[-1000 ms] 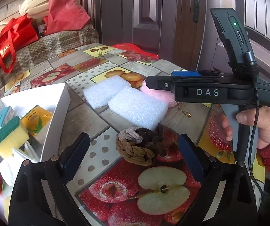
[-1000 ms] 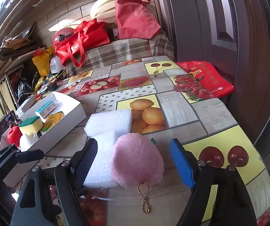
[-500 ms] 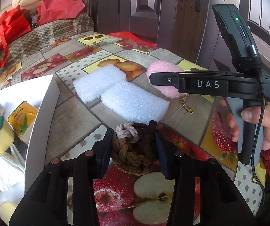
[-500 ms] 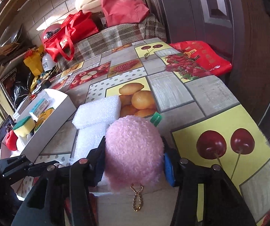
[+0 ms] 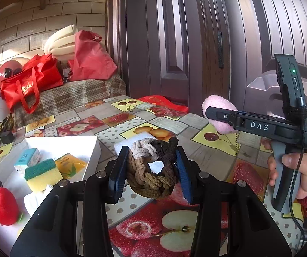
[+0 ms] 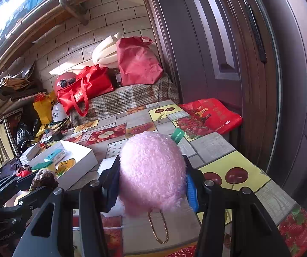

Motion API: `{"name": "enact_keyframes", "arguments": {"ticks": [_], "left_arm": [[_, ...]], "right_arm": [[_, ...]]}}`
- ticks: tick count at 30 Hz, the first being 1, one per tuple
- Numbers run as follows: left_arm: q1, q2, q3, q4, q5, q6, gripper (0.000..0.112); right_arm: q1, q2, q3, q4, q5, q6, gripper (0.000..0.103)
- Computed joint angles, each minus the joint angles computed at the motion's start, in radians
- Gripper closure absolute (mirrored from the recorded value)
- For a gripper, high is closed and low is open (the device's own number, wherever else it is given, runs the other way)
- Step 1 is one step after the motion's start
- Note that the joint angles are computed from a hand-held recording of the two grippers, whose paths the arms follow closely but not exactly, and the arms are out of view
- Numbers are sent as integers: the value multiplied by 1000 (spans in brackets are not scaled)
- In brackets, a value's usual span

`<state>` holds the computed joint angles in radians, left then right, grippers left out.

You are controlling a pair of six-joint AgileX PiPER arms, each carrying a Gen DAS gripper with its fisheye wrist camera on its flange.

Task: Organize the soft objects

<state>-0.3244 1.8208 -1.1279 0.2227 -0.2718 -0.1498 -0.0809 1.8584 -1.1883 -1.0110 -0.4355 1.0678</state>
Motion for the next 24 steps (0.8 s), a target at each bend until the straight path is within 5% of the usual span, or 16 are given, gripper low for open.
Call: {"name": "enact_keyframes", "arguments": {"ticks": [24], "left_arm": [[103, -155, 259, -52, -195, 14, 70]], "right_arm": [[117, -70, 132, 375, -60, -422, 51]]}}
